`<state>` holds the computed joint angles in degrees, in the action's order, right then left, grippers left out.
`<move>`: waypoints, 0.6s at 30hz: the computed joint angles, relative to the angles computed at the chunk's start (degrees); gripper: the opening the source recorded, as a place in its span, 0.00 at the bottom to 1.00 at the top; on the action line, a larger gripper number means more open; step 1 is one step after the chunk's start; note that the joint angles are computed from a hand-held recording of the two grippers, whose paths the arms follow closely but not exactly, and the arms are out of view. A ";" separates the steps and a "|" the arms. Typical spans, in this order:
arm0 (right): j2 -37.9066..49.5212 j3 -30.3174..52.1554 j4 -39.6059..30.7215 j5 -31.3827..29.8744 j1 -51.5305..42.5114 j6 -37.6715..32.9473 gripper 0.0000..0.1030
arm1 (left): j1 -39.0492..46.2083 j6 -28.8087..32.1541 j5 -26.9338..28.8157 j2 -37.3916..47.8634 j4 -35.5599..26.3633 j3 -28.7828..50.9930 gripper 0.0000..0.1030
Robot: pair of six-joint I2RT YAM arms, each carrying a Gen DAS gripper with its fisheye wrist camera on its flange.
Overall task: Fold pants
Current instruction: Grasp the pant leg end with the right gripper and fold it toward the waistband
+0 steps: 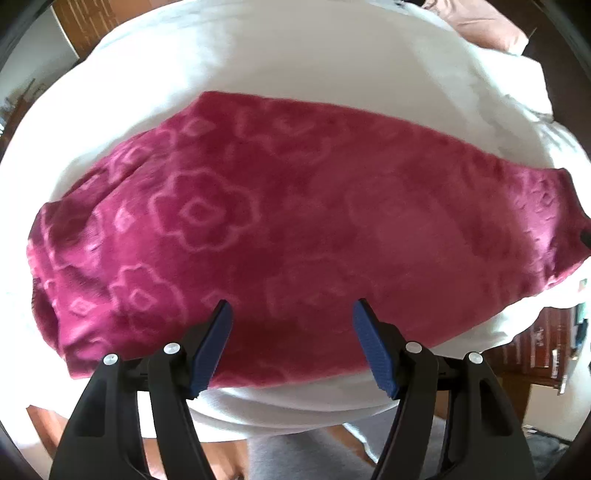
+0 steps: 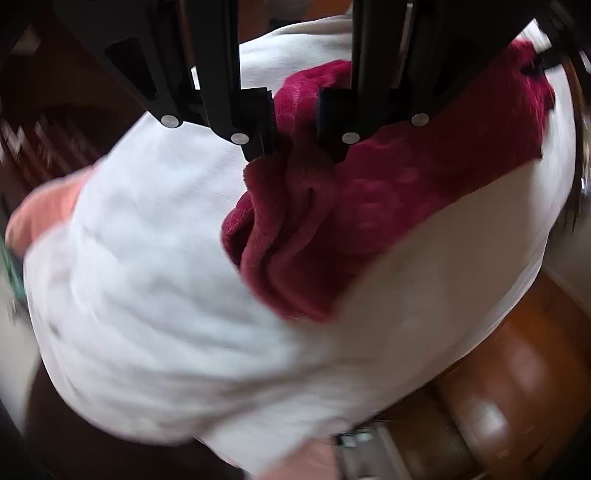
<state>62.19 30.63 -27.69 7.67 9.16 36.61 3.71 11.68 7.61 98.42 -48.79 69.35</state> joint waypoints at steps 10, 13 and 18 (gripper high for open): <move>13.96 17.23 -0.96 5.47 21.60 3.96 0.15 | -0.06 -1.40 9.27 5.05 -5.01 9.03 0.67; 19.12 20.78 0.30 5.96 27.16 4.55 0.15 | 1.45 -1.56 11.21 5.98 -6.41 10.32 0.67; 31.07 28.25 2.35 3.85 34.53 3.53 0.15 | 4.78 -0.70 11.51 7.39 -6.30 10.42 0.69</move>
